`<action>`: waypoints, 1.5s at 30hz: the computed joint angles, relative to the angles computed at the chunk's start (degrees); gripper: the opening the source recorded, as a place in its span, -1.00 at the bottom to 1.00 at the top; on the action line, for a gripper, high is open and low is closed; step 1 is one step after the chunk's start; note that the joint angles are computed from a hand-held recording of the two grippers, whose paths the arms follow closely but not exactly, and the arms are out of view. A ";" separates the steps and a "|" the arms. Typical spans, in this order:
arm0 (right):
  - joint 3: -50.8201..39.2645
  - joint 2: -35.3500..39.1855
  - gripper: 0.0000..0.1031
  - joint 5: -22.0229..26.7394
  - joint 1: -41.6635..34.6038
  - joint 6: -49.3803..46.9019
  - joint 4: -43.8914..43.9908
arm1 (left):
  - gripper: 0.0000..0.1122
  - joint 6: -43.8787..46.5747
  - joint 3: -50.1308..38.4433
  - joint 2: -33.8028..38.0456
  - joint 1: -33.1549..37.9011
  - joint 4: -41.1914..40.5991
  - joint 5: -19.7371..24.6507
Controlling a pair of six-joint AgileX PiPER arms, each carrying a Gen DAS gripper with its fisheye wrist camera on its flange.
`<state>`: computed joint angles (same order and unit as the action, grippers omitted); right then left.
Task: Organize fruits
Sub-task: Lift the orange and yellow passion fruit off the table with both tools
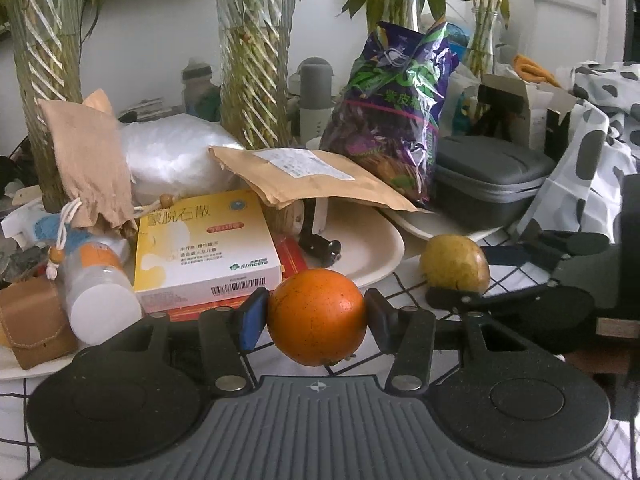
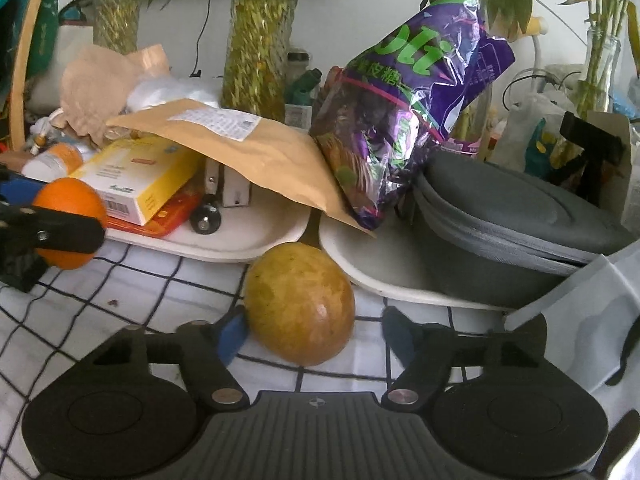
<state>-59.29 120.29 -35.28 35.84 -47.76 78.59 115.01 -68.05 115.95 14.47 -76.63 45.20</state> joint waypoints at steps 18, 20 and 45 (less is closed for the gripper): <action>0.85 -2.06 0.09 0.21 -0.63 2.19 -4.11 | -0.11 -0.23 0.77 -0.71 -0.34 0.93 0.35; 1.78 -3.59 0.09 0.42 -0.31 1.74 -3.83 | -0.11 -0.27 1.45 -1.49 -0.21 1.27 0.54; 14.12 -24.72 0.09 -0.56 14.57 -7.79 16.55 | -0.11 -3.65 11.69 -16.54 9.95 12.84 12.74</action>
